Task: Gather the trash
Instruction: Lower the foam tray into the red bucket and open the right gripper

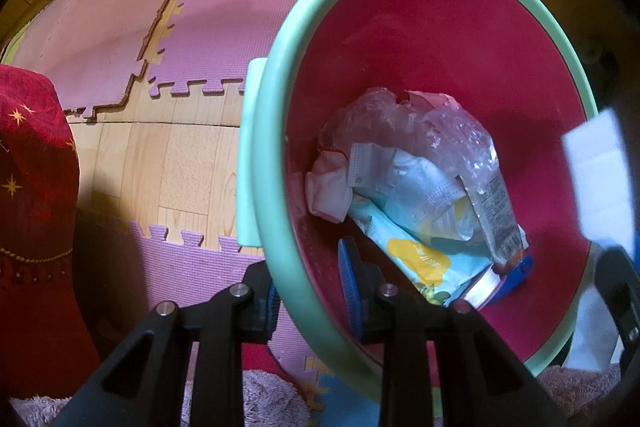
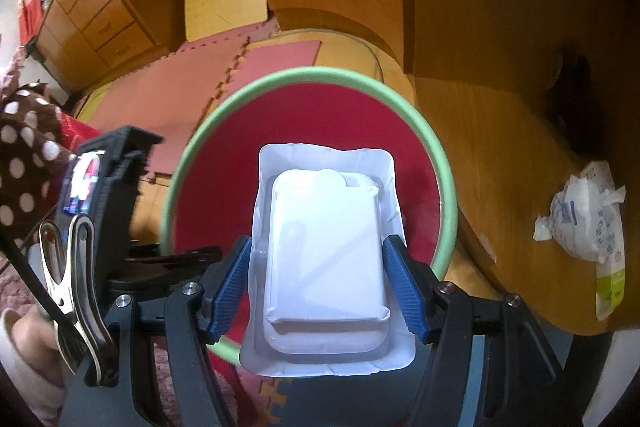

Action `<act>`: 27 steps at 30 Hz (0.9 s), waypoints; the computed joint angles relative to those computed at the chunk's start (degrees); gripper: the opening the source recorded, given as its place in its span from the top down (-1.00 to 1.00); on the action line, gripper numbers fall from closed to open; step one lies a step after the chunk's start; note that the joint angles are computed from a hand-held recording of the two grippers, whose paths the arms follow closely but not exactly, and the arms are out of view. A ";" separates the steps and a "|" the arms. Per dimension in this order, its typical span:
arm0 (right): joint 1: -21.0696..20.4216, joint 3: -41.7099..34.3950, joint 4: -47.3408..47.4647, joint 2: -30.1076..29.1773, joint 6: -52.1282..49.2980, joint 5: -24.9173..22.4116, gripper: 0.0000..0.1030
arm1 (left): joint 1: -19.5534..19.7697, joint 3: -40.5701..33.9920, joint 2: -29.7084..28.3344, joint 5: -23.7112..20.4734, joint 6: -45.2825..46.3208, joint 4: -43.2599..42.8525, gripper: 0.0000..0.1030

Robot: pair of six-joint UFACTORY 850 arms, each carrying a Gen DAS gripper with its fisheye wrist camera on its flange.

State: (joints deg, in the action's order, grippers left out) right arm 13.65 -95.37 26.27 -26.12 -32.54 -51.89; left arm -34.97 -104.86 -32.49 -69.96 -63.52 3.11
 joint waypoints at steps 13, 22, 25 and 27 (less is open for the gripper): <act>0.18 -0.59 0.40 -1.99 -0.24 1.23 -0.30 | -0.09 -0.15 -0.17 -0.31 0.12 0.23 0.46; -0.23 -0.37 3.29 -1.62 -0.54 2.61 -0.53 | -0.23 0.19 0.01 -0.13 -0.11 0.34 0.46; -0.32 -0.08 4.69 -1.07 -1.62 2.69 -0.53 | -0.25 0.20 0.02 -0.07 -0.14 0.32 0.46; -0.19 0.16 4.87 -0.68 -1.97 2.77 -0.54 | -0.26 0.23 0.03 -0.04 -0.22 0.31 0.46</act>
State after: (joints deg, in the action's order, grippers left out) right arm 13.46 -95.21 31.14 -26.80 -34.51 -49.12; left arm -35.23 -104.63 -32.46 -70.00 -63.74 3.42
